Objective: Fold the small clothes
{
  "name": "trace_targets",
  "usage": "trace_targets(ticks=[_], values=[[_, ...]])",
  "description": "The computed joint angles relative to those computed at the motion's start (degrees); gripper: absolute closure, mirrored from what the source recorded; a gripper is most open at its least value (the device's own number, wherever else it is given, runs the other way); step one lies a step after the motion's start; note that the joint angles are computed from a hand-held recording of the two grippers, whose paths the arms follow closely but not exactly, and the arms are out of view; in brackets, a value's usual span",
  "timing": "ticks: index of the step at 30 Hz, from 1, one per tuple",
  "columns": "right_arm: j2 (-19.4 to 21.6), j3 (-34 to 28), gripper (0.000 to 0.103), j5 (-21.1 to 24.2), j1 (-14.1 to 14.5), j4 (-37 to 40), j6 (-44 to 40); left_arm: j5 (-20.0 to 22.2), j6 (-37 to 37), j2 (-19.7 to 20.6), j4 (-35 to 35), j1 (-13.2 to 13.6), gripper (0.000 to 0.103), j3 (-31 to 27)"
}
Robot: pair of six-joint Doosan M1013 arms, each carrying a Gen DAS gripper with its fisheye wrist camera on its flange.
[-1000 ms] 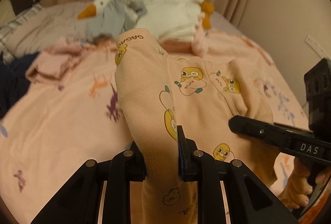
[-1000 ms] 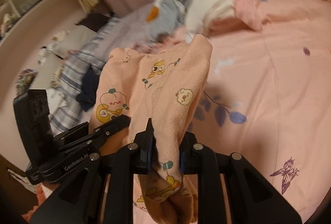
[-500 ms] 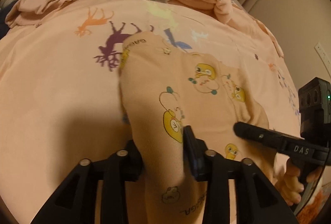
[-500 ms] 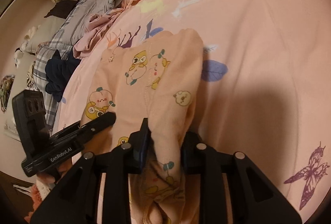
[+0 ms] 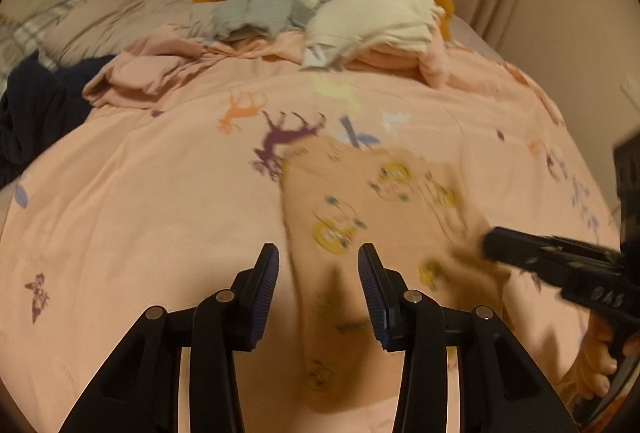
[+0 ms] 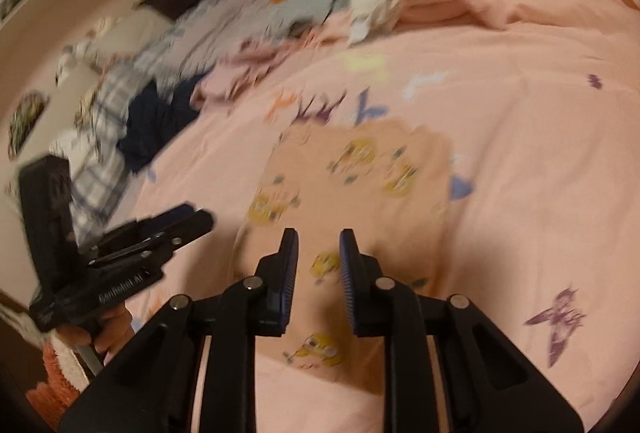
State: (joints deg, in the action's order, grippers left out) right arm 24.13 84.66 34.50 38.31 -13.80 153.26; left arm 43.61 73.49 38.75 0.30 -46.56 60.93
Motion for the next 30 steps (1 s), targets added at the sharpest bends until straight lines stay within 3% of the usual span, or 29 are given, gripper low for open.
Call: trace_targets(ticks=[3,5,7,10,14,19,22,30], values=[[1.9,-0.68,0.084,4.37,0.9,1.53,-1.71,3.01,1.18,1.12,0.49,-0.92,0.061,0.41],[2.53,0.14,0.098,6.42,1.14,1.7,-0.09,5.01,0.8,1.81,0.45,-0.98,0.061,1.61],[1.12,3.55,0.103,1.58,1.37,-0.93,4.11,-1.33,0.38,-0.17,-1.78,-0.53,0.061,6.36],[-0.69,6.95,0.103,-2.53,0.67,5.29,3.22,-2.49,0.17,-1.3,-2.11,-0.48,0.061,8.36],[-0.4,6.36,0.103,1.28,3.12,-1.58,8.34,-2.61,-2.56,-1.47,-0.36,-0.7,0.061,8.73],[1.02,3.59,0.103,7.43,4.71,-6.63,12.79,-3.59,-8.12,-2.13,8.5,-2.63,0.06,10.12],[1.54,2.8,0.103,9.58,5.45,-9.23,16.26,-5.33,-10.22,-2.72,6.73,-2.19,0.061,11.42],[0.69,4.38,0.103,8.11,6.24,-11.45,21.75,-4.58,-11.13,-3.48,6.25,-2.31,0.06,12.15]])
